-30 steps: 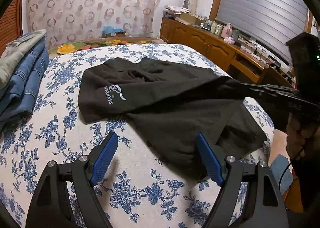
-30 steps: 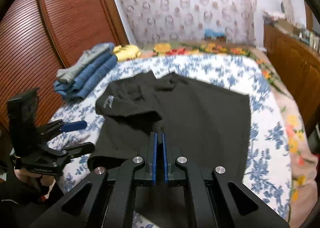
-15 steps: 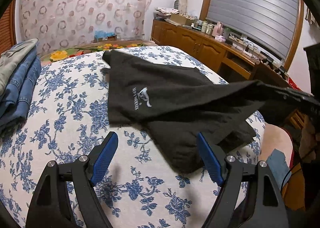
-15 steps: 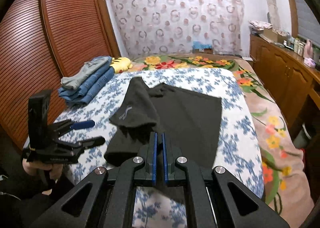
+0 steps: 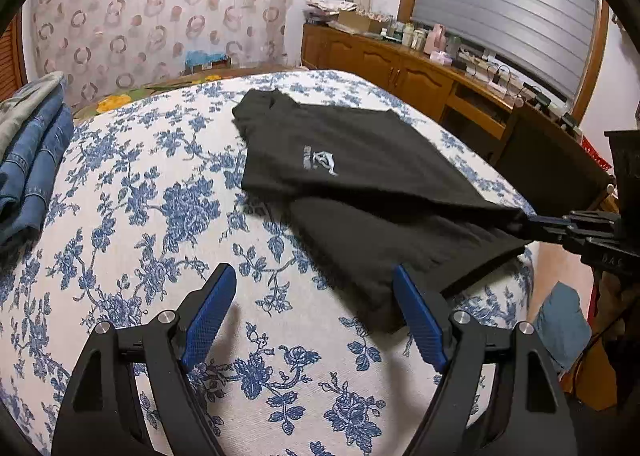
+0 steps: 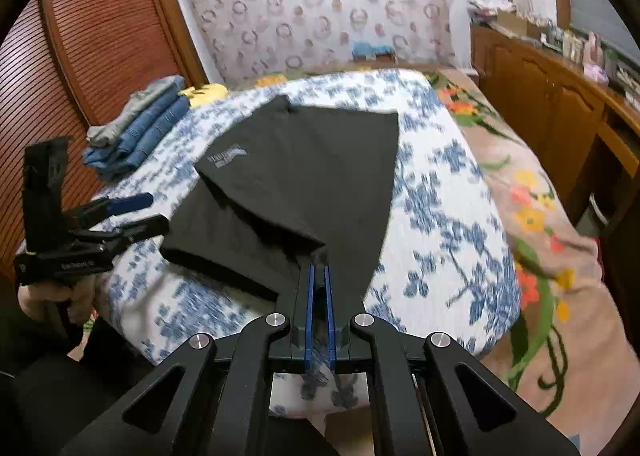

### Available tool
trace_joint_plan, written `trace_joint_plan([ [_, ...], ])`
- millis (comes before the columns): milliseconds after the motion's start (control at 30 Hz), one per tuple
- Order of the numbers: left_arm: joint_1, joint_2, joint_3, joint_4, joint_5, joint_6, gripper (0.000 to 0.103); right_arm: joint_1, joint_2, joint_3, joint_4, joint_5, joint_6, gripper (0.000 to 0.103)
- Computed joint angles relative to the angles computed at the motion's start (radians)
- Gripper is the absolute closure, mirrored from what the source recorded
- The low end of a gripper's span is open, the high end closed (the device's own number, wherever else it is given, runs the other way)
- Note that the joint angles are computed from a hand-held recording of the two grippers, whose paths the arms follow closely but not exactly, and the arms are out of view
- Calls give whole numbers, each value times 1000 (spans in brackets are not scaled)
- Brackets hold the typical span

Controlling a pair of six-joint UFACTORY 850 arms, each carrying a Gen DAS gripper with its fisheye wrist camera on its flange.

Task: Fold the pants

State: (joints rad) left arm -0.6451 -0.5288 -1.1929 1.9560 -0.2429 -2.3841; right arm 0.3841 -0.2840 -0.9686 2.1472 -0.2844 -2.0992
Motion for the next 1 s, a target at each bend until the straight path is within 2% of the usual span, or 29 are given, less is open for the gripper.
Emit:
trace_joint_plan([
  [133, 5, -8, -6, -23, 5, 21, 22, 2, -11, -9, -60, 9, 70, 98],
  [367, 8, -19, -12, -76, 21, 62, 22, -5, 4, 4, -6, 4, 20, 97],
  [400, 8, -19, -11, -77, 21, 61, 22, -5, 5, 6, -1, 7, 12, 96],
  [467, 7, -19, -11, -72, 20, 54, 22, -1, 10, 10, 65, 34, -51, 83],
  [633, 8, -13, -4, -31, 15, 9, 22, -3, 38, 27, 210, 50, -191, 79],
  [800, 8, 15, 23, 48, -31, -81, 22, -4, 50, 25, 263, 29, -255, 78],
  [867, 10, 27, 33, 61, -50, -95, 22, 2, 45, 14, 272, 24, -278, 72],
  [1000, 15, 56, 57, 47, -99, -87, 22, 17, 18, -27, 255, 8, -294, 69],
])
